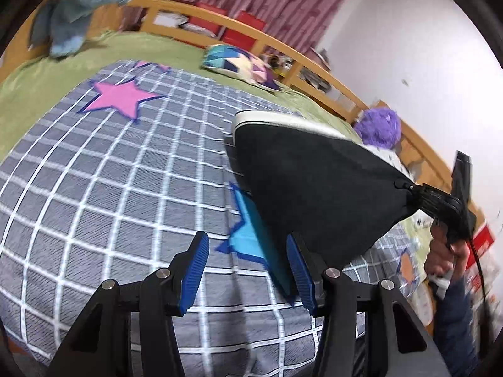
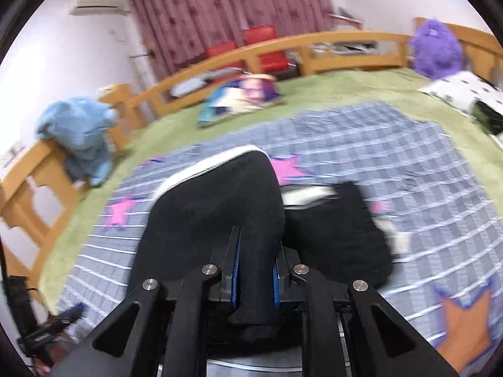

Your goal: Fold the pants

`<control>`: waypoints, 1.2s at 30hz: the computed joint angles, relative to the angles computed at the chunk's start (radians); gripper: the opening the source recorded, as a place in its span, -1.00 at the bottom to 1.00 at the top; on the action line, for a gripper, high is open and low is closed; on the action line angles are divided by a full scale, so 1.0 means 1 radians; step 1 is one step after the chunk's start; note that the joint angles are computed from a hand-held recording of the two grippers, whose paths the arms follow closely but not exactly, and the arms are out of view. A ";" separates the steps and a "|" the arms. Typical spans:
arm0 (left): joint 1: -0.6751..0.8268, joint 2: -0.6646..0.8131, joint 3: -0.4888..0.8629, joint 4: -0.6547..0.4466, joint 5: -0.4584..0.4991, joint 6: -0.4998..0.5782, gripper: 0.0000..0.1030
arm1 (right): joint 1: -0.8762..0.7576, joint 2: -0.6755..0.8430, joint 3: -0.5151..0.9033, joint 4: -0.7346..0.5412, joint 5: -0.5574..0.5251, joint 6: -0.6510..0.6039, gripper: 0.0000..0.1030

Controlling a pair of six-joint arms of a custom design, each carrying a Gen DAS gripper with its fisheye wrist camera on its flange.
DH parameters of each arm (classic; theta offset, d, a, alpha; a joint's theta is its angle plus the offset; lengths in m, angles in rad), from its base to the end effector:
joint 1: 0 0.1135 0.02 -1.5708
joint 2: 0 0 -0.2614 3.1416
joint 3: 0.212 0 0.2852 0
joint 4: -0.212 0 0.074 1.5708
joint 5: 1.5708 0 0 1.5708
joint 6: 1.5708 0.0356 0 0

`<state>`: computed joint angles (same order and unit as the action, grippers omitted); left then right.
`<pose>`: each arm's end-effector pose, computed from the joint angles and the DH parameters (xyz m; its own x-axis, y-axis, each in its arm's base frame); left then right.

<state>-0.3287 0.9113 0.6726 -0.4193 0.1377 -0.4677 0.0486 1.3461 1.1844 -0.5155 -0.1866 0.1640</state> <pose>0.2174 -0.0793 0.2457 -0.7071 -0.2306 -0.6684 0.1162 0.8945 -0.4316 0.3308 0.0227 0.3144 -0.6488 0.1291 -0.7499 -0.0874 0.9664 0.2419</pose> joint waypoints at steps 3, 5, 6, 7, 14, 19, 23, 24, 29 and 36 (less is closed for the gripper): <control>-0.105 0.089 0.062 -0.002 -0.075 0.017 -0.06 | -0.125 0.053 -0.037 0.016 -0.006 -0.059 -0.71; -0.149 0.139 0.106 -0.009 -0.092 0.018 -0.06 | -0.213 0.077 -0.095 0.068 -0.088 -0.067 -0.72; -0.169 0.168 0.137 -0.021 -0.095 0.016 -0.06 | -0.264 0.068 -0.141 0.120 -0.178 -0.048 -0.71; -0.185 0.189 0.163 -0.030 -0.104 0.014 -0.06 | -0.283 0.059 -0.166 0.143 -0.215 -0.039 -0.69; -0.301 0.383 0.401 -0.095 -0.249 0.014 -0.06 | -0.202 -0.072 -0.194 0.146 -0.005 -0.119 -0.40; -0.353 0.536 0.427 -0.088 -0.278 -0.052 -0.06 | -0.180 -0.103 -0.232 0.158 -0.040 -0.228 -0.39; -0.395 0.559 0.384 -0.050 -0.334 -0.023 -0.05 | -0.188 0.002 -0.248 0.108 -0.028 -0.264 -0.40; -0.388 0.554 0.392 -0.064 -0.318 -0.013 -0.05 | -0.217 0.026 -0.236 0.083 -0.080 -0.246 -0.39; -0.262 0.487 0.403 -0.094 -0.149 -0.045 -0.05 | -0.288 0.034 -0.142 -0.017 -0.168 -0.254 -0.36; -0.188 0.508 0.409 -0.092 -0.074 -0.090 -0.05 | -0.252 0.272 0.144 0.034 -0.211 -0.166 -0.10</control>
